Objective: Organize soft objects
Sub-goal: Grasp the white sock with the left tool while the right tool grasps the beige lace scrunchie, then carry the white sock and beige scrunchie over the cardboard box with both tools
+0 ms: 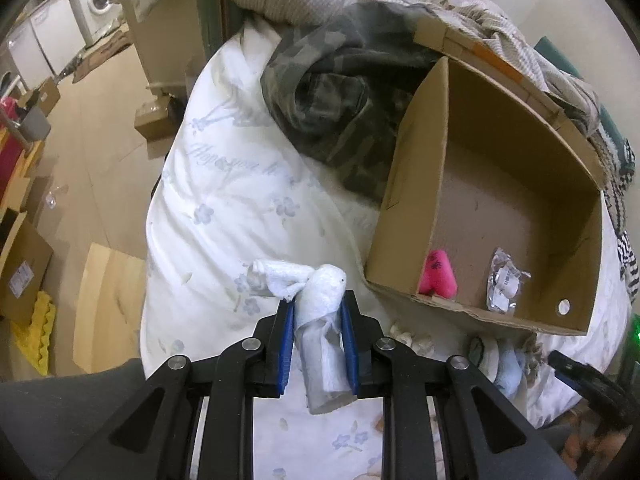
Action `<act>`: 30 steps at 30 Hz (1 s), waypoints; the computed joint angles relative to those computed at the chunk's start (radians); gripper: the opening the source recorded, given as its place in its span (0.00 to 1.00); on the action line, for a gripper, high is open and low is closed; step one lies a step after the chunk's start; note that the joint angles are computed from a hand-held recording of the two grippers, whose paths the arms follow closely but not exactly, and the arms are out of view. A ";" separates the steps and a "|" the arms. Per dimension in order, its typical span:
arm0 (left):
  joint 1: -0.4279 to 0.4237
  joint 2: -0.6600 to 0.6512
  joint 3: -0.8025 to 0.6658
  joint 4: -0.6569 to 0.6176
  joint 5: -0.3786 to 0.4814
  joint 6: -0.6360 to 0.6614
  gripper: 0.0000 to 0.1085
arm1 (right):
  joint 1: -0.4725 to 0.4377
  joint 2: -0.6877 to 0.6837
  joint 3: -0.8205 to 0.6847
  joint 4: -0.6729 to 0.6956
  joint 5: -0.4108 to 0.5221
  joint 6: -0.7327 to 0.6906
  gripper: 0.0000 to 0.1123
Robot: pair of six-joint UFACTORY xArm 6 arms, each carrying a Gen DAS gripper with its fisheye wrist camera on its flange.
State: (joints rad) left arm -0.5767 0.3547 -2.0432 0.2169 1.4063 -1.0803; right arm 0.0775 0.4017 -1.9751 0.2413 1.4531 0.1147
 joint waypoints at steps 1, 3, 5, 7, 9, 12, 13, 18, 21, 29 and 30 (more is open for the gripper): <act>0.000 -0.004 0.004 -0.004 -0.007 0.005 0.18 | 0.008 0.018 -0.017 -0.011 0.010 0.001 0.87; -0.002 0.031 -0.045 -0.007 0.000 0.023 0.18 | 0.022 0.053 -0.052 -0.031 0.022 0.001 0.87; -0.008 0.024 -0.034 0.002 -0.009 0.030 0.18 | 0.030 0.075 -0.071 -0.039 0.024 0.004 0.87; -0.016 0.031 -0.050 0.012 -0.002 0.044 0.18 | 0.037 0.093 -0.083 -0.048 0.031 0.009 0.87; -0.023 0.049 -0.078 0.024 0.011 0.057 0.18 | 0.053 0.105 -0.087 -0.086 0.037 0.002 0.82; -0.027 0.062 -0.094 0.026 0.018 0.067 0.18 | 0.080 0.103 -0.077 -0.162 0.032 -0.017 0.67; -0.027 0.064 -0.096 0.026 0.020 0.069 0.18 | 0.085 0.099 -0.074 -0.182 0.030 -0.024 0.57; -0.028 0.063 -0.095 0.031 0.024 0.066 0.18 | 0.074 0.074 -0.051 -0.215 0.008 -0.010 0.14; -0.027 0.055 -0.083 0.035 0.022 0.061 0.18 | 0.065 0.053 -0.034 -0.203 -0.008 -0.001 0.13; -0.030 0.025 -0.051 0.065 0.008 0.032 0.18 | 0.010 -0.078 0.106 -0.199 -0.122 0.117 0.13; -0.031 0.023 -0.052 0.071 0.008 0.029 0.18 | 0.004 -0.092 0.121 -0.190 -0.145 0.130 0.13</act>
State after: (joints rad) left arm -0.6080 0.3777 -2.0948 0.2881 1.4142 -1.0508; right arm 0.0810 0.3094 -1.8543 0.0510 1.3082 0.2443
